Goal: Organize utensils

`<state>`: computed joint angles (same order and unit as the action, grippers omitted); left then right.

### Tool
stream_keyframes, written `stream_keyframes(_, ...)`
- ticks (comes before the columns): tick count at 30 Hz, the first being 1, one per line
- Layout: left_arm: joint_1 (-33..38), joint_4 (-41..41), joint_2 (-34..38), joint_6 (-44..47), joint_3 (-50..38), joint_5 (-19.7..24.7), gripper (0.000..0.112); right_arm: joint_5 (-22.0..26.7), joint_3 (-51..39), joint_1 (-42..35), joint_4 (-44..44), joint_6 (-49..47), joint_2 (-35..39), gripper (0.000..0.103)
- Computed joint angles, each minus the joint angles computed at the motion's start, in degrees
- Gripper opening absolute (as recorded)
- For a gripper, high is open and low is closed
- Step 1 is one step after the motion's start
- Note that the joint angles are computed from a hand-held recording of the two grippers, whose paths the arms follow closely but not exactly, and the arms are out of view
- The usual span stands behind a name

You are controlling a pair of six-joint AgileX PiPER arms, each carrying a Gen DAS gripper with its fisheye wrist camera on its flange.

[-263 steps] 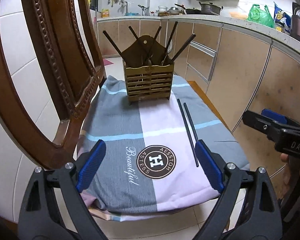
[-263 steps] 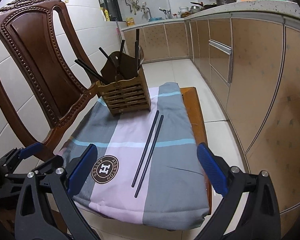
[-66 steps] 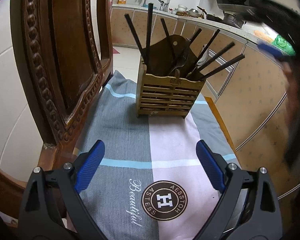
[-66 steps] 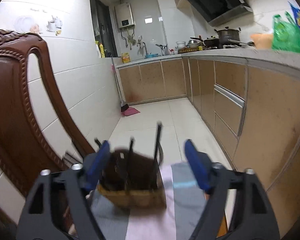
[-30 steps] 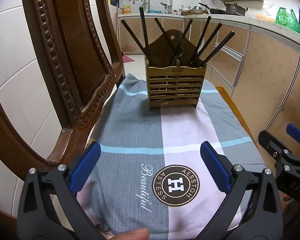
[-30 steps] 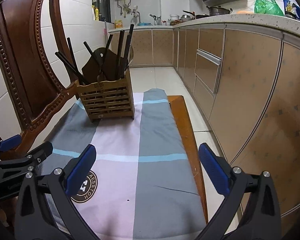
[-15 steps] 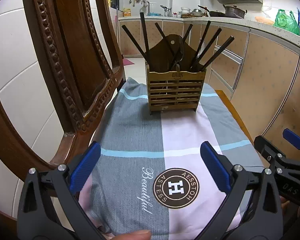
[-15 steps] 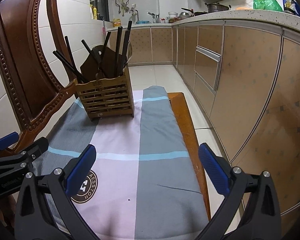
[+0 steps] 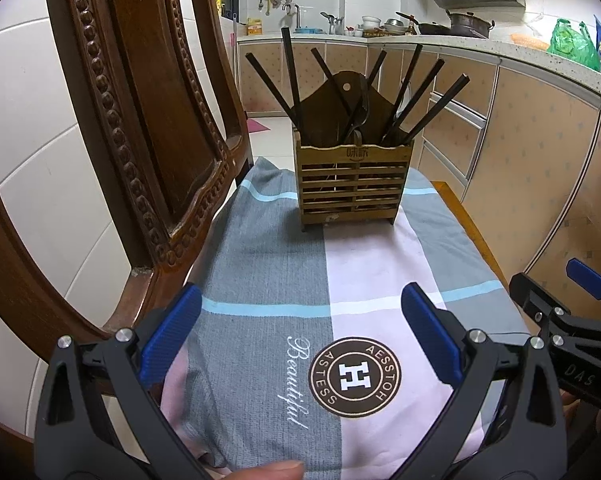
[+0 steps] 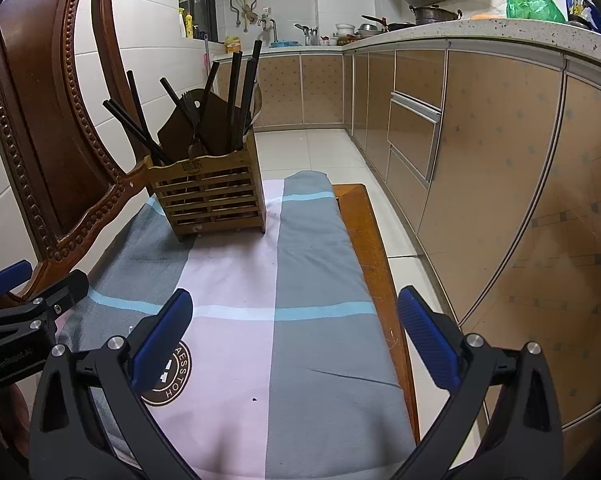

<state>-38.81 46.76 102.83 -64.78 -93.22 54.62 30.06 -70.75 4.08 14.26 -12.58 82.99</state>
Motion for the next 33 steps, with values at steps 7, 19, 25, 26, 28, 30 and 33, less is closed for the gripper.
stream_keyframes(7,-0.1,-0.05,0.09,0.13,-0.14,0.13,0.099,0.07,-0.01,-0.19,0.33,-0.36,-0.02,0.1)
stream_keyframes(19,-0.12,-0.17,-0.01,0.07,-0.13,0.0,0.099,-0.02,-0.04,-0.39,0.79,-1.07,0.08,0.1)
stream_keyframes(25,-0.06,-0.12,-0.05,0.06,-0.19,-0.07,0.099,-0.39,0.19,-0.25,0.37,-0.83,0.01,0.1)
stream_keyframes(26,-0.05,-0.19,-0.02,0.23,-0.2,-0.06,0.099,-0.39,0.19,-0.11,0.1,-0.57,0.0,0.1)
stream_keyframes(28,-0.15,-0.24,-0.04,0.41,-0.29,0.08,0.099,-0.4,0.2,-0.1,0.07,-0.52,-0.04,0.1)
stream_keyframes(30,-0.22,-0.23,0.06,0.49,-0.41,0.16,0.099,-0.49,0.26,-0.07,-0.02,-0.37,-0.1,0.1)
stream_keyframes(33,-0.24,-0.32,0.18,0.62,-0.55,0.2,0.099,-0.47,0.26,-0.05,-0.13,-0.23,-0.14,0.1)
